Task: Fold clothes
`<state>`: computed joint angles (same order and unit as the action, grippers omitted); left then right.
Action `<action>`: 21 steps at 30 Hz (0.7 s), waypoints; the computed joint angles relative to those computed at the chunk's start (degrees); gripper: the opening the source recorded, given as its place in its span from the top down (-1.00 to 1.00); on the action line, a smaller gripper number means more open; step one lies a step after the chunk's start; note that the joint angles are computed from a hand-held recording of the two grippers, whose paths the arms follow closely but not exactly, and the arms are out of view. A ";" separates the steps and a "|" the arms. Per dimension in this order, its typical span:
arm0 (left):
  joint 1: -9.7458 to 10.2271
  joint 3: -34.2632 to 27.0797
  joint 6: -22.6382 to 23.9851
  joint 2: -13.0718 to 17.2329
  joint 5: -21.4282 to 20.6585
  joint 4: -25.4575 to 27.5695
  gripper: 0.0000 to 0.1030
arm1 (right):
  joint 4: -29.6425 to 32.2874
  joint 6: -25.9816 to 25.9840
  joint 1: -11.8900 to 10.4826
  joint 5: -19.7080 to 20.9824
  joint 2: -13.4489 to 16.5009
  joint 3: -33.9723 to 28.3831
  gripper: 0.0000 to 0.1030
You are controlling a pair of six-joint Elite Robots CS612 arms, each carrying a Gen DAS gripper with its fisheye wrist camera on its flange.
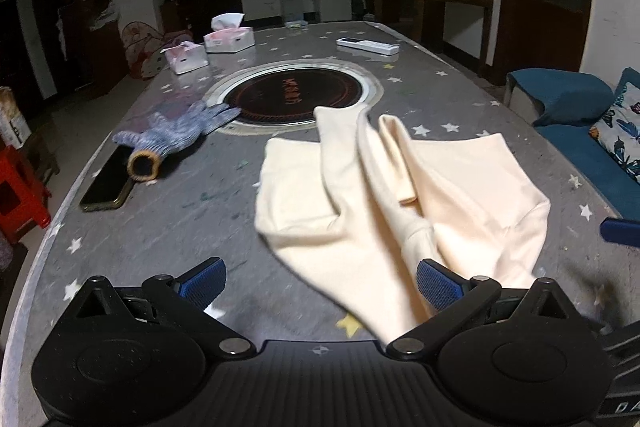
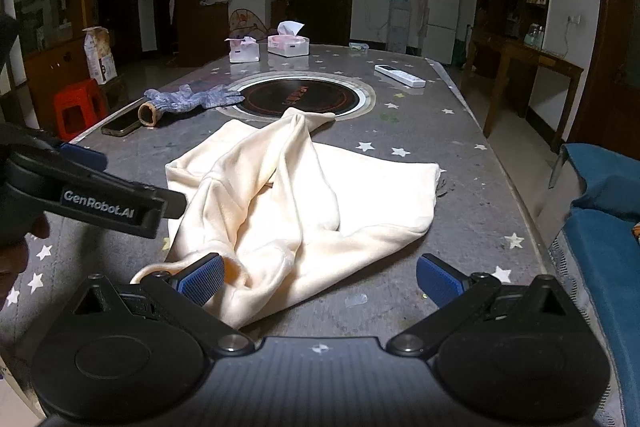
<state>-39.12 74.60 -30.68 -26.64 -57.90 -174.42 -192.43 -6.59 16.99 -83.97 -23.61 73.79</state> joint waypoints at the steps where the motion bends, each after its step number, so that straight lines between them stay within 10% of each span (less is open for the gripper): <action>1: 0.12 -0.60 0.30 0.23 -0.39 0.17 -1.00 | 0.40 0.12 -0.07 0.26 0.08 -0.24 -1.00; 21: 2.26 -9.67 5.07 4.04 -7.67 2.54 -0.77 | 6.07 -0.23 -1.18 3.92 1.84 -5.60 -0.87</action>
